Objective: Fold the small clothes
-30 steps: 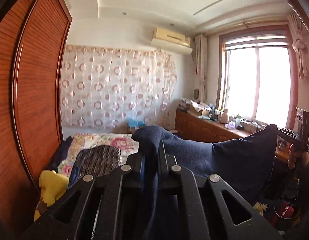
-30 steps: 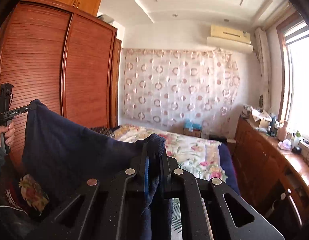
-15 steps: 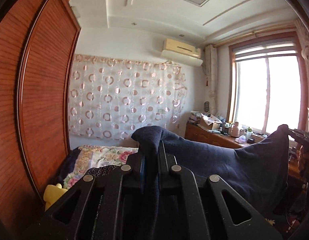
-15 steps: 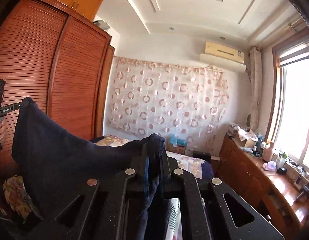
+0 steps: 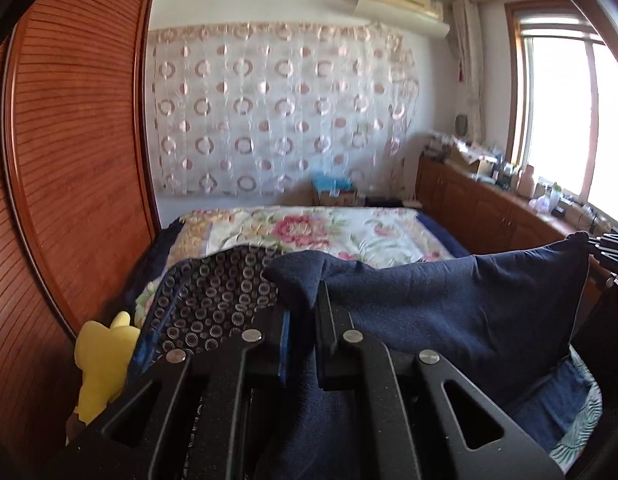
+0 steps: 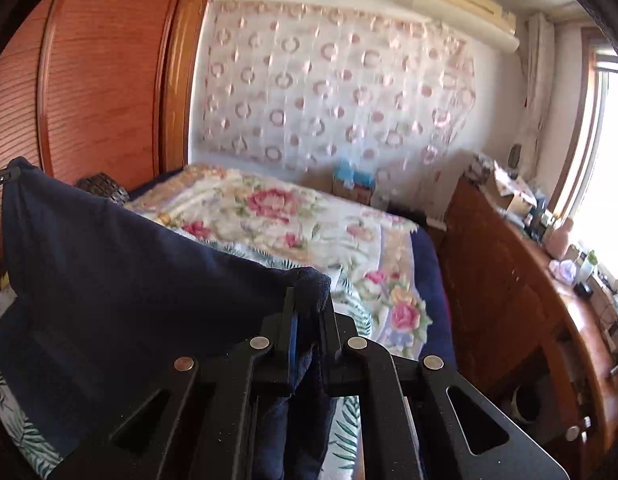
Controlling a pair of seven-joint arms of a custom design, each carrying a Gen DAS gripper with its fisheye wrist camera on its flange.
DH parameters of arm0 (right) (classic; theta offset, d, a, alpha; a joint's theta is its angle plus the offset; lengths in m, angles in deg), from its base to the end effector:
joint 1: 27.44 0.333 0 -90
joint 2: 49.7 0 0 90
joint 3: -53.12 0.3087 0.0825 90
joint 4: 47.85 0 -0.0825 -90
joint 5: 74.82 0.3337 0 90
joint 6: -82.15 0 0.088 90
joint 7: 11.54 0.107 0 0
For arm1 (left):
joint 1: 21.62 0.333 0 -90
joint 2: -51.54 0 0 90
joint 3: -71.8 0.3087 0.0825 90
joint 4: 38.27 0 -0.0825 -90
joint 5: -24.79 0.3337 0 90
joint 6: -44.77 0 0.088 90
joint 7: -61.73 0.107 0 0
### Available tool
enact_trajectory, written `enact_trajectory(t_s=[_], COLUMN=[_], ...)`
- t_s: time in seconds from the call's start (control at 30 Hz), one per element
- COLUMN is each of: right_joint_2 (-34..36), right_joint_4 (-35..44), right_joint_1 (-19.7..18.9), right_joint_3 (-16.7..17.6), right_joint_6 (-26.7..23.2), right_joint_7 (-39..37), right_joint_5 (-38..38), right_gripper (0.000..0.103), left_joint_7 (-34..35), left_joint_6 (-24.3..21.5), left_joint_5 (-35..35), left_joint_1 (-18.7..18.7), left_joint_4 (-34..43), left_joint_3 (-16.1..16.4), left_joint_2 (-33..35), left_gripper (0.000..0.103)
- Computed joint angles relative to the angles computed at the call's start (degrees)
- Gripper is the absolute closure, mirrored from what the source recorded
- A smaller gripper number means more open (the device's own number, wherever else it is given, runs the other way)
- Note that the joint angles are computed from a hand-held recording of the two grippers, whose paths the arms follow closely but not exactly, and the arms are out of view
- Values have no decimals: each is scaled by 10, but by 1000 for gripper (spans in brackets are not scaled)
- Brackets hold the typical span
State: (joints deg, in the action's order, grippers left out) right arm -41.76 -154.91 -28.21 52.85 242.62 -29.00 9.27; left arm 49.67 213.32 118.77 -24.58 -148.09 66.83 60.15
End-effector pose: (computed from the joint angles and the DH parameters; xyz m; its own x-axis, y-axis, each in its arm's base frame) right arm 0.5808 -0.0573 0.5105 0.4386 -0.8713 0.2202 -0.3046 -0.3746 -0.8757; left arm 0.5519 -0.1399 0.4785 0.1031 -0.9936 0.0451 -0.4504 -0.0871 -0.8886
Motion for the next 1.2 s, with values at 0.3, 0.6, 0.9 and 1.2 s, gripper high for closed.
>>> enact_trajectory(t_s=[0.3,0.6,0.9,1.2], right_joint_2=[112,70,-6,16], right_joint_4=[107,79,-16,4], right_joint_1=[14,-44,-54,-42], right_joint_3=[15,22,-15,-33], right_joint_6=[25,-57,-163,-176], right_joint_7=[284,371,351,422], right_joint_5=[-207,-278,-267,-328], right_gripper=[73,55,55,51], left_joint_7=[82,67,113,251], left_joint_6=[31,75,89,73], left_joint_5=[-96,-80,-130,-271], left_joint_1=[-16,-6,-6,-27], left_joint_4=[0,-90,-172,-190], left_joint_3=[25,9,-6,-4], left_joint_2=[31,-17,-24,1], left_gripper=[55,25,24,24])
